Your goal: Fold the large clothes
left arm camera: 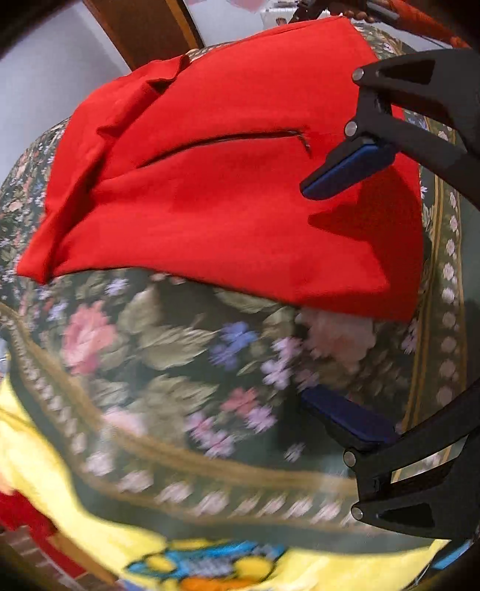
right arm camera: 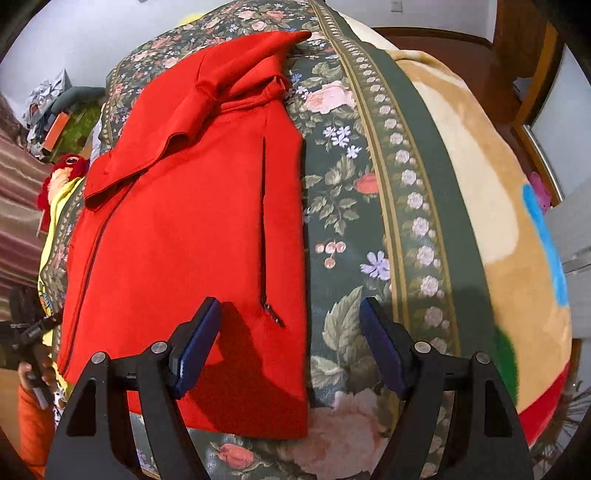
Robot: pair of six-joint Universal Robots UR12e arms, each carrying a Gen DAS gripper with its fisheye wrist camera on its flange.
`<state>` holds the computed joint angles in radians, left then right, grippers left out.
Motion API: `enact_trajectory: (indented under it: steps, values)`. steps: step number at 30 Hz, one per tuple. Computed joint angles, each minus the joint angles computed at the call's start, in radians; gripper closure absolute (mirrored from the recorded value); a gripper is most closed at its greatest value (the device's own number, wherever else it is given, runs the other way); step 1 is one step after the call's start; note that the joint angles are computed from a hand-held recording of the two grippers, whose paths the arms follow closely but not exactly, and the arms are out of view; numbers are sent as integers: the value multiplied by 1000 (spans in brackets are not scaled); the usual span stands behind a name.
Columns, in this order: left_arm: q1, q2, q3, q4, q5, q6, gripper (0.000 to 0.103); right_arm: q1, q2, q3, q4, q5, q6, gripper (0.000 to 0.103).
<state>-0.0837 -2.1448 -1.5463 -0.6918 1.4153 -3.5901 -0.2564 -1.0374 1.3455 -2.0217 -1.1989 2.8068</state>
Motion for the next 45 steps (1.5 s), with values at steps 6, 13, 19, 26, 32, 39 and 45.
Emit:
enact_trajectory:
  steps: [6,13,19,26,32,39,45]
  values:
    - [-5,-18,5,-4,-59,15,0,3,17,-14,26,58,-26,26]
    - [-11,-27,-8,61,-70,-47,28,-1,47,-35,51,162,-38,27]
    - [10,-29,-23,110,-185,-83,92,3,42,-32,62,207,-85,57]
    - [-7,-47,35,133,-172,-62,97,17,34,-40,62,231,-142,89]
    - [-3,-50,80,212,-168,-66,97,18,38,-63,14,306,-129,90]
    - [11,-54,147,296,-157,-22,97,25,78,-144,-33,364,-92,90]
    - [17,-97,266,318,-95,-3,97,34,149,-265,-105,385,4,90]
